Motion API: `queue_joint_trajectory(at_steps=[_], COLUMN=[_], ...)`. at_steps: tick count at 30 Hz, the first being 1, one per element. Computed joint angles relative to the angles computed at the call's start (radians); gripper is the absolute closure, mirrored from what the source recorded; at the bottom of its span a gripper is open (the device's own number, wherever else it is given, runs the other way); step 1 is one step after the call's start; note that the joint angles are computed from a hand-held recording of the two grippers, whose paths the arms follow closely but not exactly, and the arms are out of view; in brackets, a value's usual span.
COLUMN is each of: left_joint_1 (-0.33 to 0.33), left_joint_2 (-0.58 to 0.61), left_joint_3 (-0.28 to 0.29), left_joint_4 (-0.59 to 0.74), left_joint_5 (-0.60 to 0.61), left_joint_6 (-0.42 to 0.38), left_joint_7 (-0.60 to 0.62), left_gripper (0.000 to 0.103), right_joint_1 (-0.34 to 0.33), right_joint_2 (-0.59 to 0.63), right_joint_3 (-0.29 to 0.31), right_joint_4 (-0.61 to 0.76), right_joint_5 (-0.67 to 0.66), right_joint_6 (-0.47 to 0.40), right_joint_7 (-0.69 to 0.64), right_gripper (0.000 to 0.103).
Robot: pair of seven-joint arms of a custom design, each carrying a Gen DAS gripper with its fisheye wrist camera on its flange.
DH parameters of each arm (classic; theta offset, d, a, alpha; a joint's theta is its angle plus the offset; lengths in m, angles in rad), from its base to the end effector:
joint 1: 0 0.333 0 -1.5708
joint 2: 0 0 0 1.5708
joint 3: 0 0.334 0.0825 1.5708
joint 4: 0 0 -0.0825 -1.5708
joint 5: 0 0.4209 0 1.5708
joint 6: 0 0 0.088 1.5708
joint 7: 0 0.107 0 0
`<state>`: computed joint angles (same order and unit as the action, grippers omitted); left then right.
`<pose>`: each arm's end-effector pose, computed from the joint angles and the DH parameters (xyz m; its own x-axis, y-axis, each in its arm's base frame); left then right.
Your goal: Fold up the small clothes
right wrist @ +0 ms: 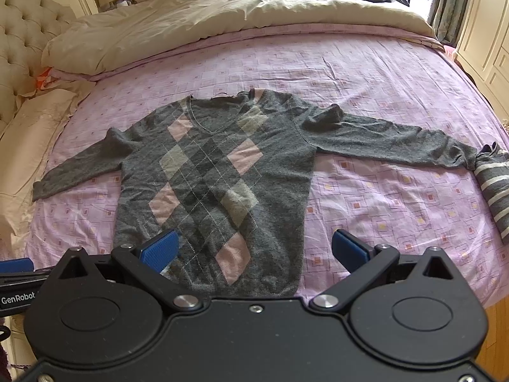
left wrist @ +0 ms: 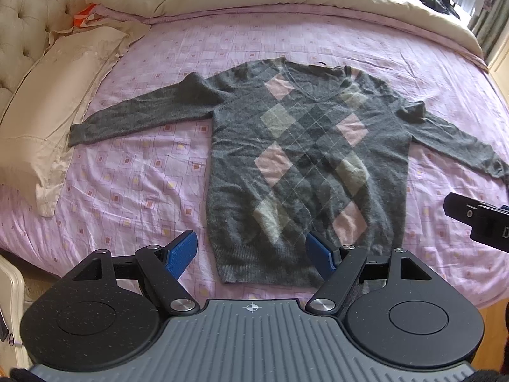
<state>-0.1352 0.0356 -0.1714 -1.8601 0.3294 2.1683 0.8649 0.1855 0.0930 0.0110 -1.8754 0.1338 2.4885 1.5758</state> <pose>0.6083 -0.1780 0.5306 0.2618 -0.9625 -0.0719 -0.8996 -0.2163 -0.3795 0.6501 0.1285 0.5218 0.1384 -0.9823 -0.1265 -0.8699 -0.0595 -0.4897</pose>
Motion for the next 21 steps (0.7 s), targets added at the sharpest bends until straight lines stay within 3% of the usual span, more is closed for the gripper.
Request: queue_joint_trajectory(at_steps=[21], left_joint_1=[0.004], left_joint_2=[0.006], left_joint_3=[0.003], left_joint_4=[0.017], left_joint_5=[-0.001], left_joint_6=[-0.021], left_joint_7=[0.000], left_gripper=[0.029], right_joint_1=[-0.010], right_joint_2=[0.017], right_joint_3=[0.000], right_joint_4=[0.026], right_joint_5=[0.070], right_joint_6=[-0.030], right_joint_7=[-0.038], right_gripper=[0.001])
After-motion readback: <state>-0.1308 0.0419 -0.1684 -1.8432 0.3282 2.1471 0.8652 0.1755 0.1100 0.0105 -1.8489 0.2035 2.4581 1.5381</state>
